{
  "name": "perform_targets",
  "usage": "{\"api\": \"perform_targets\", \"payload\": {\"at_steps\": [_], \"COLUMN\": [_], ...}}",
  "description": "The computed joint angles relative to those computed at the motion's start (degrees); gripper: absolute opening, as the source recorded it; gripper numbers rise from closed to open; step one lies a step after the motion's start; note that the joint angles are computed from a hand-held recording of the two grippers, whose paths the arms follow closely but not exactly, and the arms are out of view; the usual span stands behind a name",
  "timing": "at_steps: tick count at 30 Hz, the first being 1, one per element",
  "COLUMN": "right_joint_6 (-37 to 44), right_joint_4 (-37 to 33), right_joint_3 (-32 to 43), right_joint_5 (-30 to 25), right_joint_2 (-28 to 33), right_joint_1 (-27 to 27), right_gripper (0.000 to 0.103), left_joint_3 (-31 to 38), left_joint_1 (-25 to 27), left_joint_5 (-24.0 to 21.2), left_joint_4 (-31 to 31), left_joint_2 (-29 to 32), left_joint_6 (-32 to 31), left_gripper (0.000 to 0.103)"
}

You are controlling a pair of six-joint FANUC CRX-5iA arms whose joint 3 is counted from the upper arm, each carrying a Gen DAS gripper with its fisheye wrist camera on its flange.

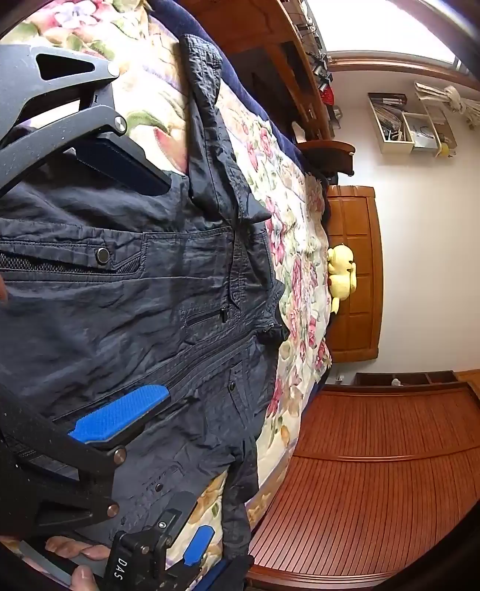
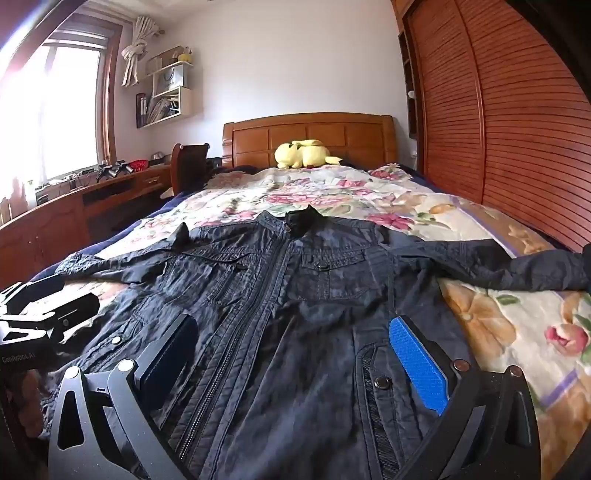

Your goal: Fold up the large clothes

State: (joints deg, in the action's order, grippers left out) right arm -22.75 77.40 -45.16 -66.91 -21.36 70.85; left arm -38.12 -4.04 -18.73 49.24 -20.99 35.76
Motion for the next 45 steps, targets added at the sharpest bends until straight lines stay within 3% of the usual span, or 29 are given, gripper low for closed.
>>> {"api": "perform_targets", "payload": {"at_steps": [2,15,17,24,45], "right_joint_6": [-0.12,-1.14,-1.23,-1.87,-2.27], "right_joint_4": [0.07,1.25,1.41,2.1,2.12], "right_joint_3": [-0.1,-0.7,-0.72,-0.89,-0.96], "right_joint_5": [0.03,-0.58,-0.31,-0.23,-0.6], "right_joint_2": [0.01,-0.45,-0.39,-0.32,-0.33], "right_joint_1": [0.02,0.31,0.1,0.05,0.34], "right_gripper": [0.103,0.103,0.103,0.103,0.103], "left_joint_3": [-0.69,1.1,-0.75,-1.42,-1.66], "left_joint_1": [-0.79,-0.24,-0.73,-1.31,-1.42], "left_joint_5": [1.93,0.76,2.13,3.23,3.74], "left_joint_4": [1.18,-2.2,0.94,2.2,3.07], "left_joint_2": [-0.19,-0.8,-1.45,-1.62,-2.0], "left_joint_6": [-1.73,1.9,-0.96,-1.99,-2.46], "left_gripper": [0.103,0.103,0.103,0.103,0.103]}}
